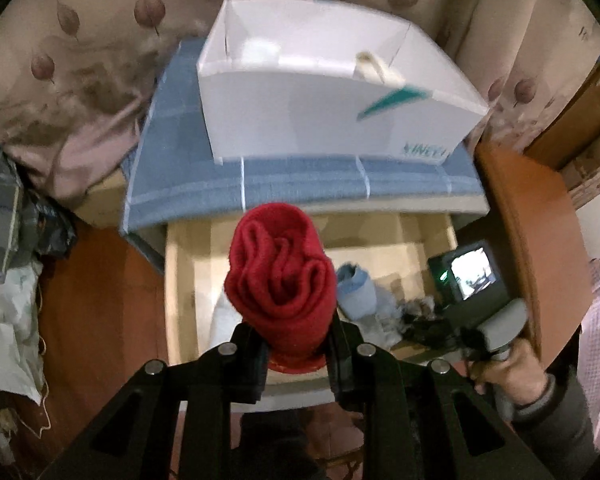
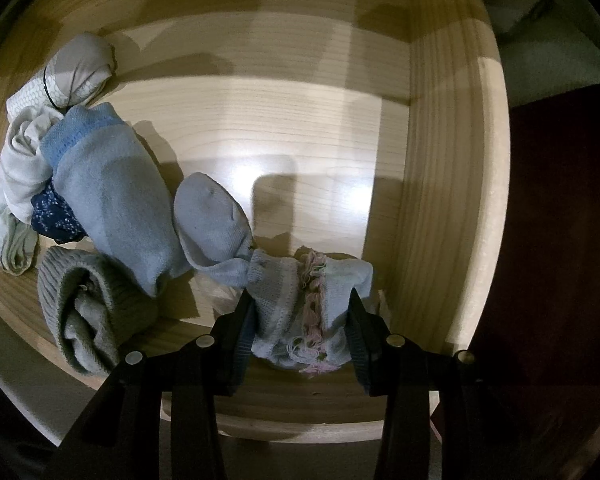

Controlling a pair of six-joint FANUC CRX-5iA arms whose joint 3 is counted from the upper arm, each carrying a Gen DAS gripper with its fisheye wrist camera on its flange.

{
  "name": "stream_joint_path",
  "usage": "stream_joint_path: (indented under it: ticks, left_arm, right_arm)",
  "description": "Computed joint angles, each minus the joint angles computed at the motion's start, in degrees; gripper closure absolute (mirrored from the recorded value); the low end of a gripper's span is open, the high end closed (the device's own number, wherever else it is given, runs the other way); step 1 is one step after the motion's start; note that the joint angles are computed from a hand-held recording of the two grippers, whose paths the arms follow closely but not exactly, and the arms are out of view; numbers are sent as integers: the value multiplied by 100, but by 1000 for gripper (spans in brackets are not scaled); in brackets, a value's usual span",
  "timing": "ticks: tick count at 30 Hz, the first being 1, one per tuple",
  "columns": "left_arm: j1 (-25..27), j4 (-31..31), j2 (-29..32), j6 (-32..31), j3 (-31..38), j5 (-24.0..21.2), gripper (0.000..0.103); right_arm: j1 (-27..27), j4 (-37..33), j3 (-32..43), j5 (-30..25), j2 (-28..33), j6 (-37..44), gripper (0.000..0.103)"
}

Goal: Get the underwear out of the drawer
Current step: 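Grasp the red rolled underwear with the left tool while the right tool holds the floral underwear, then carry the red underwear into the shoebox and open the left tool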

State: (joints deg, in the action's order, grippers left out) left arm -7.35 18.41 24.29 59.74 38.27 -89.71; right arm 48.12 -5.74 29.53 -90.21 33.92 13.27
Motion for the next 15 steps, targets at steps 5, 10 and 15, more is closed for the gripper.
stream_joint_path:
  ticks: [5,10,15]
  left_arm:
    - [69,383,97,7,579,108,80]
    - [39,626,354,62,1347,479,80]
    - [-119,674,801,50,2127,900,80]
  right_arm:
    - [10,4,48,-26,33,2,64]
    - [12,6,31,-16,21,1,64]
    - [21,6,-35,80,-20,-65,64]
